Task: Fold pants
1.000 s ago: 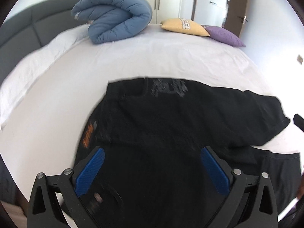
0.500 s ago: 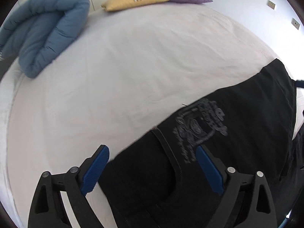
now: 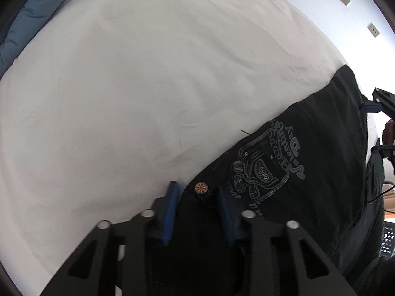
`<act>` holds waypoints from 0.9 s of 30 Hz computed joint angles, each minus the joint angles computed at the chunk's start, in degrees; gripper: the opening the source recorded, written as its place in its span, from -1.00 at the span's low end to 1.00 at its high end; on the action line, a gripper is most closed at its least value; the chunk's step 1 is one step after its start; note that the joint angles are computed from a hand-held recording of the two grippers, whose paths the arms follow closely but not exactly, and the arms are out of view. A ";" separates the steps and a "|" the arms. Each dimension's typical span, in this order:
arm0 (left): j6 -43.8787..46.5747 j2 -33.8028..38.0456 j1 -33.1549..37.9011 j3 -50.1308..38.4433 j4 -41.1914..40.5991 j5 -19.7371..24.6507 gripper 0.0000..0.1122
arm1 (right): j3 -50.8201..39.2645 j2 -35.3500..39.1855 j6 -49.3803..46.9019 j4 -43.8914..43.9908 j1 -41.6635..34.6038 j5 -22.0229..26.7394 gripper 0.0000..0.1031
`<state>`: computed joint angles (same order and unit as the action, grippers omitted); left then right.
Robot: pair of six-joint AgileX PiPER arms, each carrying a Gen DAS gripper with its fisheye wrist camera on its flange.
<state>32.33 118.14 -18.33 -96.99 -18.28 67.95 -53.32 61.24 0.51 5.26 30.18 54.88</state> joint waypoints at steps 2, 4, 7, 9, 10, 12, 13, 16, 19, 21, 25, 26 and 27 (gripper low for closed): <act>0.43 -2.02 -0.59 3.00 1.31 -2.05 -0.74 | -1.07 3.38 -2.74 1.26 -1.25 -1.78 0.00; 0.63 -6.29 -1.99 8.58 3.07 -6.22 -0.76 | -3.62 6.70 -4.47 1.18 -1.56 -1.19 -0.12; 2.71 -13.90 -3.20 17.14 3.12 -12.02 -0.76 | -7.49 11.05 -5.82 -0.20 -0.72 0.13 -0.36; 4.19 -19.14 -3.31 22.37 1.74 -14.72 -0.76 | -9.59 13.34 -5.83 -1.91 0.54 0.61 -0.36; 4.43 -21.05 -3.24 23.28 1.25 -14.46 -0.76 | -10.61 14.69 -6.39 -1.74 0.62 0.77 -0.36; 5.52 -25.99 -3.40 27.43 0.25 -16.35 -0.76 | -12.68 17.21 -6.88 -2.07 1.13 1.55 -0.36; 6.35 -27.76 -3.41 29.00 -0.44 -17.11 -0.77 | -13.47 18.43 -7.00 -2.38 1.36 1.75 -0.36; 9.05 -33.58 -3.06 33.01 -0.91 -17.77 -0.77 | -15.58 21.03 -6.92 -3.61 2.35 2.64 -0.36; 9.56 -35.31 -4.11 34.00 -0.12 -17.81 -0.76 | -17.60 22.56 -7.05 -3.97 3.39 3.04 -0.36; 9.79 -36.58 -4.72 35.16 0.10 -17.72 -0.76 | -19.05 23.93 -7.37 -4.04 4.55 3.51 -0.36; 9.92 -37.05 -4.83 36.43 -0.47 -18.62 -0.77 | -21.69 26.68 -7.48 -6.47 7.85 6.11 -0.36; 10.04 -36.97 -4.76 36.39 -0.49 -18.79 -0.76 | -22.15 27.20 -7.70 -6.48 8.04 6.51 -0.36; 10.13 -36.73 -4.70 36.21 -0.48 -18.90 -0.76 | -22.41 27.42 -7.58 -6.79 8.33 6.62 -0.36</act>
